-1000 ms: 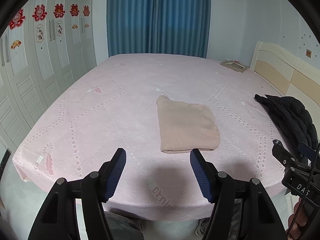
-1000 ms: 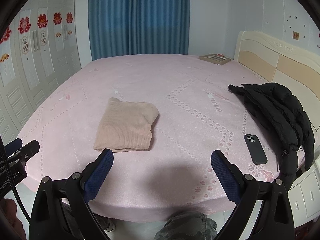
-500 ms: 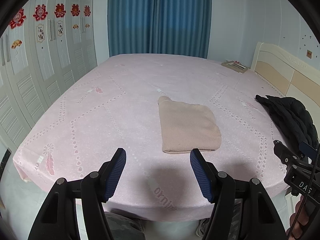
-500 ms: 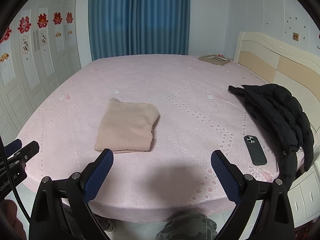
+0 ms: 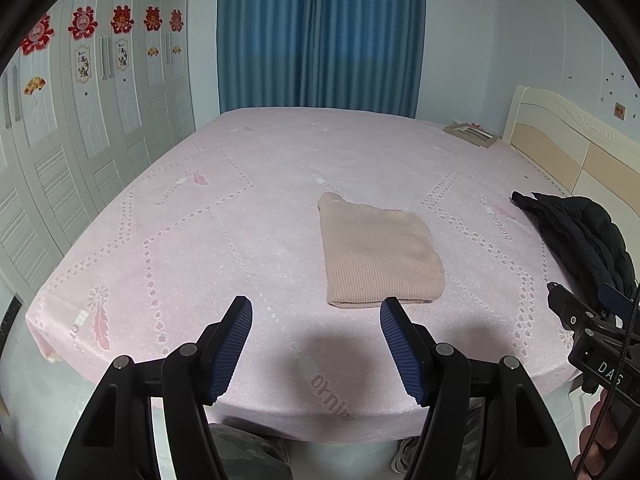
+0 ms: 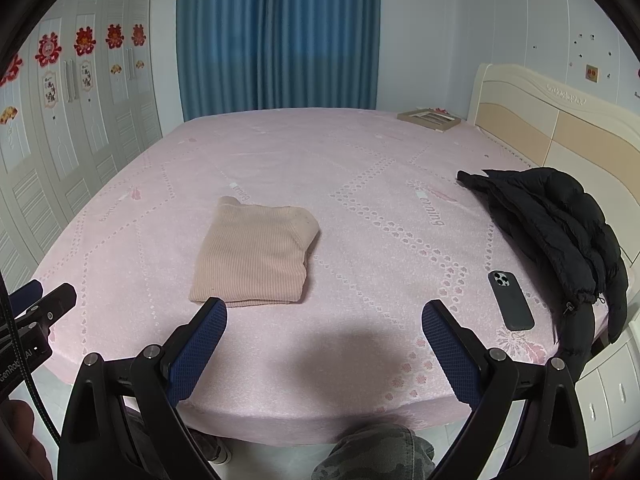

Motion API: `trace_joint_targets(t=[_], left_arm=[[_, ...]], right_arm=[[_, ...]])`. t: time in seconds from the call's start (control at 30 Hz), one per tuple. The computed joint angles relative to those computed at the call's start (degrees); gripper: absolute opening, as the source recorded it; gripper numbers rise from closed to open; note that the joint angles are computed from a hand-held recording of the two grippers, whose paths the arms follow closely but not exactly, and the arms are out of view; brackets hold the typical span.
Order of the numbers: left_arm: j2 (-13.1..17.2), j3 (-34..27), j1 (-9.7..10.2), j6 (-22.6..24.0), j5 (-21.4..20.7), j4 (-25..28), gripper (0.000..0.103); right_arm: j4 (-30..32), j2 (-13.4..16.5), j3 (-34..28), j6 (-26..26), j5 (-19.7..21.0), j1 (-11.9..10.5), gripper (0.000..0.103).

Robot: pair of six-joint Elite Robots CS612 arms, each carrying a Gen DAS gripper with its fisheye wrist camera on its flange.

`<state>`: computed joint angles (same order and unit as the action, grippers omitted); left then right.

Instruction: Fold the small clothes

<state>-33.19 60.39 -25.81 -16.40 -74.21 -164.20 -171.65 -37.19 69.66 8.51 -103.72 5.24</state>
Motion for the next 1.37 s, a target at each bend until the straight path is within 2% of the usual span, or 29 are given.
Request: trace_joint_targets(t=[1.17,1.3,1.37], left_arm=[[0.16,-0.48,0.41,0.3,-0.51,-1.29,0.067],[0.67,-1.39,0.84,-0.26,-2.11,-0.65,0.067],[1.24,-1.82,1.1,0.59,-3.65,-2.2,0.067]], right_arm=[[-0.64,0.1,-0.51,-0.65,0.35,0.04,0.097],[-0.61,0.31,-0.9,-0.89,0.84,-0.09,0.097],[-0.15,0.68,-1.51,-1.04,0.96,-0.13,0.097]])
